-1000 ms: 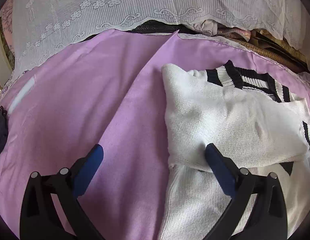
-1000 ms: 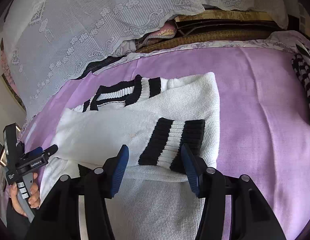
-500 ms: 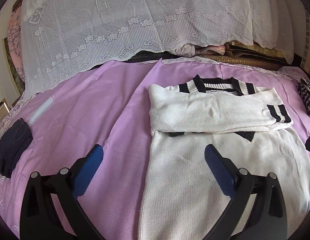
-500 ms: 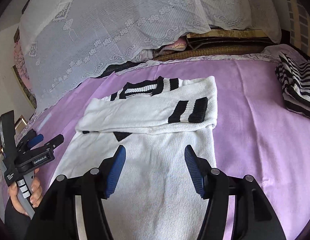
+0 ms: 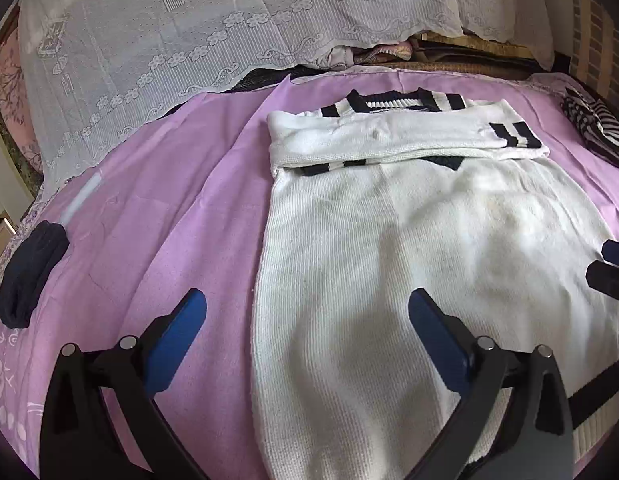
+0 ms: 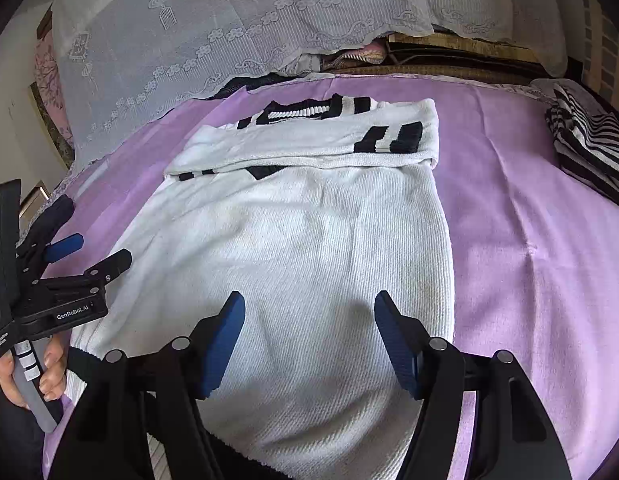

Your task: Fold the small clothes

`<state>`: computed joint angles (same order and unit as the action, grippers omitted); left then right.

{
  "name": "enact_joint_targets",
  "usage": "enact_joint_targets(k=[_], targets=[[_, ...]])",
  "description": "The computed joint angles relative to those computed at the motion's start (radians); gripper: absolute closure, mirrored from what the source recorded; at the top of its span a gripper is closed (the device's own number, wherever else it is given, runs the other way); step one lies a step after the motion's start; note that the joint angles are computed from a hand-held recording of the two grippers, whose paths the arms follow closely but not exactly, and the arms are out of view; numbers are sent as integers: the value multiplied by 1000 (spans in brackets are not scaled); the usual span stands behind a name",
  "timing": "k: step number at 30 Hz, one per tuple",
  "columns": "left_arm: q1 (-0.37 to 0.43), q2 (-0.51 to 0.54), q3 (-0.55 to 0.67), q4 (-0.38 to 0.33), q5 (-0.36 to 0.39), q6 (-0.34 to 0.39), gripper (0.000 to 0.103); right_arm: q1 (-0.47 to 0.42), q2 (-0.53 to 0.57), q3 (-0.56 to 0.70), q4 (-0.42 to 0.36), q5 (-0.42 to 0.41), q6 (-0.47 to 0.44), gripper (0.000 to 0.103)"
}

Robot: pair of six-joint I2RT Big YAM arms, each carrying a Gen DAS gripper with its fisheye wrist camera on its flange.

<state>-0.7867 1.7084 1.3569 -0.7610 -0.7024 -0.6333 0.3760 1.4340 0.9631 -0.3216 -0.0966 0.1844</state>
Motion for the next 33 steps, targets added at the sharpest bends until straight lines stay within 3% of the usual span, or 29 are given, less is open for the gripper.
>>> enact_joint_targets(k=[7, 23, 26, 33], targets=[[-29, -22, -41, -20, -2, -26, 4, 7, -44, -61, 4, 20, 0, 29], [-68, -84, -113, -15, -17, -72, 4, -19, -148, -168, 56, -39, 25, 22], [-76, -102, -131, -4, -17, -82, 4, -25, -171, -190, 75, -57, 37, 17], [-94, -143, -179, 32, -6, -99, 4, -65, -201, -232, 87, -130, 109, 16]])
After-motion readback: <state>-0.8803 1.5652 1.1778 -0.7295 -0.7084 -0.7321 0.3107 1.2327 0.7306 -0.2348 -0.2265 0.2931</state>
